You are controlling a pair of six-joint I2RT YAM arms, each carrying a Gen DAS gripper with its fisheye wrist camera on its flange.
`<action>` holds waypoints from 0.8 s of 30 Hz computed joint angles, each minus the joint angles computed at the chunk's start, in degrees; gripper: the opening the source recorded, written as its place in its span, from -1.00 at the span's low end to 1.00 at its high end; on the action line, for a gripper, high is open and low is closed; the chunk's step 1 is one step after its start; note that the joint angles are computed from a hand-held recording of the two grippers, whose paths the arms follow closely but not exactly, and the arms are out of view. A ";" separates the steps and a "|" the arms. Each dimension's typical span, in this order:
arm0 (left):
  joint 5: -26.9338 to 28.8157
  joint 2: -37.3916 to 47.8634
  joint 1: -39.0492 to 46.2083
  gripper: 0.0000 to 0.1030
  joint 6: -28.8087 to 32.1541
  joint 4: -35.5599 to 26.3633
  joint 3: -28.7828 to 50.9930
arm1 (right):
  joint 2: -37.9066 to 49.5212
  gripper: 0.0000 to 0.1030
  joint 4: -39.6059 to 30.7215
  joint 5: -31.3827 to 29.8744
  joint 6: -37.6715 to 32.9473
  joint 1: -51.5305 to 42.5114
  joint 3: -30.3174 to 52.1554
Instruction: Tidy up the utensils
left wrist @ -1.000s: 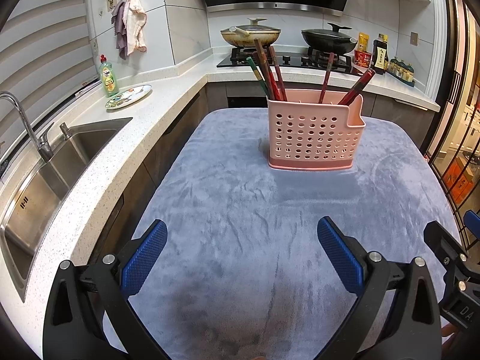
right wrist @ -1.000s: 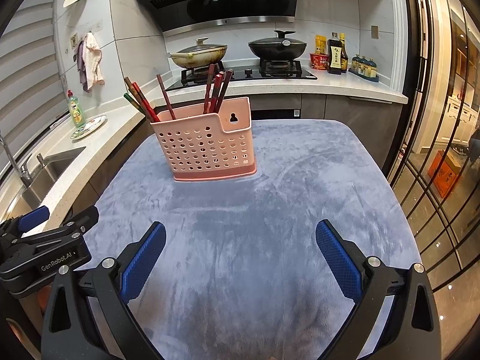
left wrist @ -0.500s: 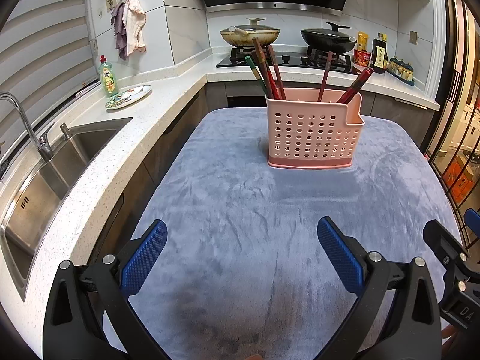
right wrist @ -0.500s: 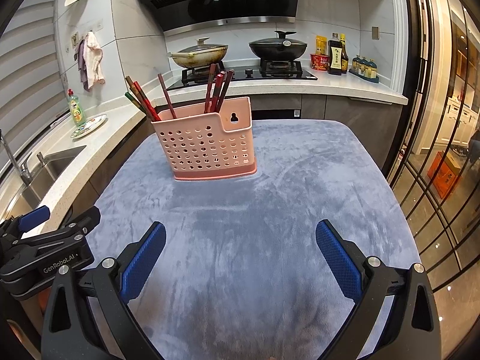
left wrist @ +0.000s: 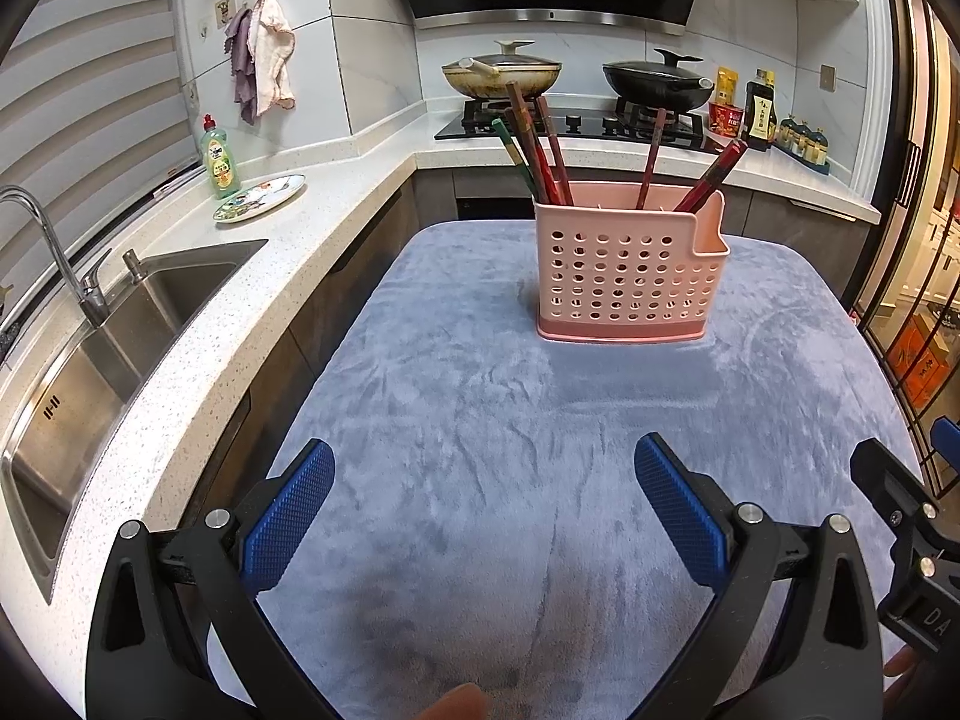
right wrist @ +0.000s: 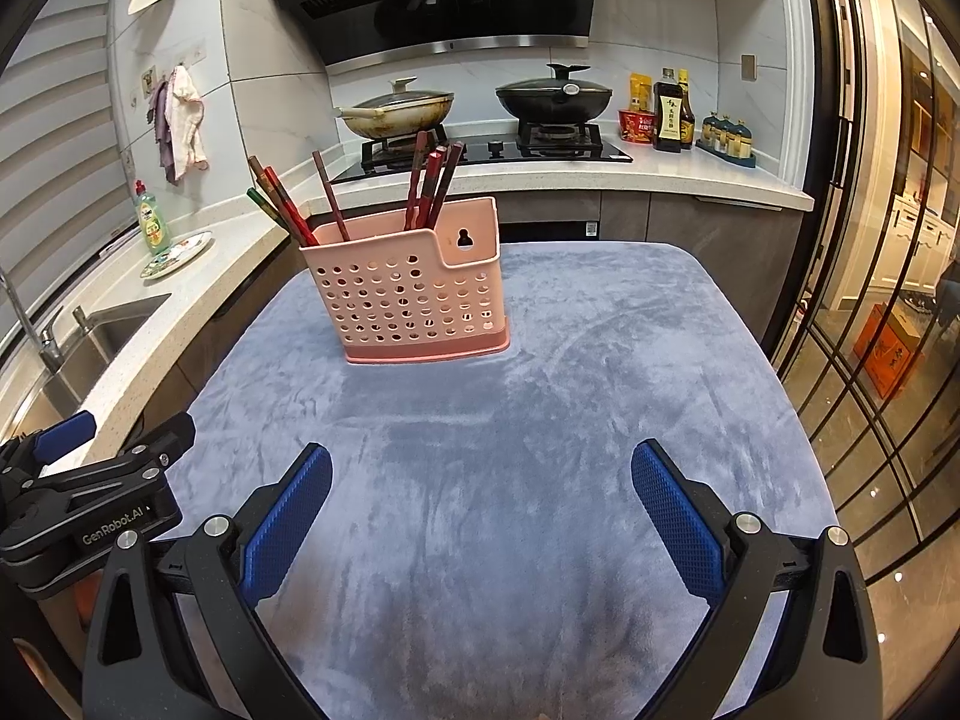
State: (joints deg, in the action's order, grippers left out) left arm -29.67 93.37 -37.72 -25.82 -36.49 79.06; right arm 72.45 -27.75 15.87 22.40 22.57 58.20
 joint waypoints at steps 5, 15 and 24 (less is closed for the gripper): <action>0.02 -0.16 0.06 0.86 0.30 0.12 0.17 | 0.05 0.88 -0.20 -0.40 -0.35 -0.49 0.15; -1.08 -0.22 -0.99 0.86 1.94 1.08 0.34 | 0.03 0.88 0.15 -0.35 -0.41 -0.71 -0.08; -0.19 0.89 -0.22 0.86 -0.40 -0.68 1.36 | 0.14 0.88 0.20 -0.68 -0.46 -1.17 -0.34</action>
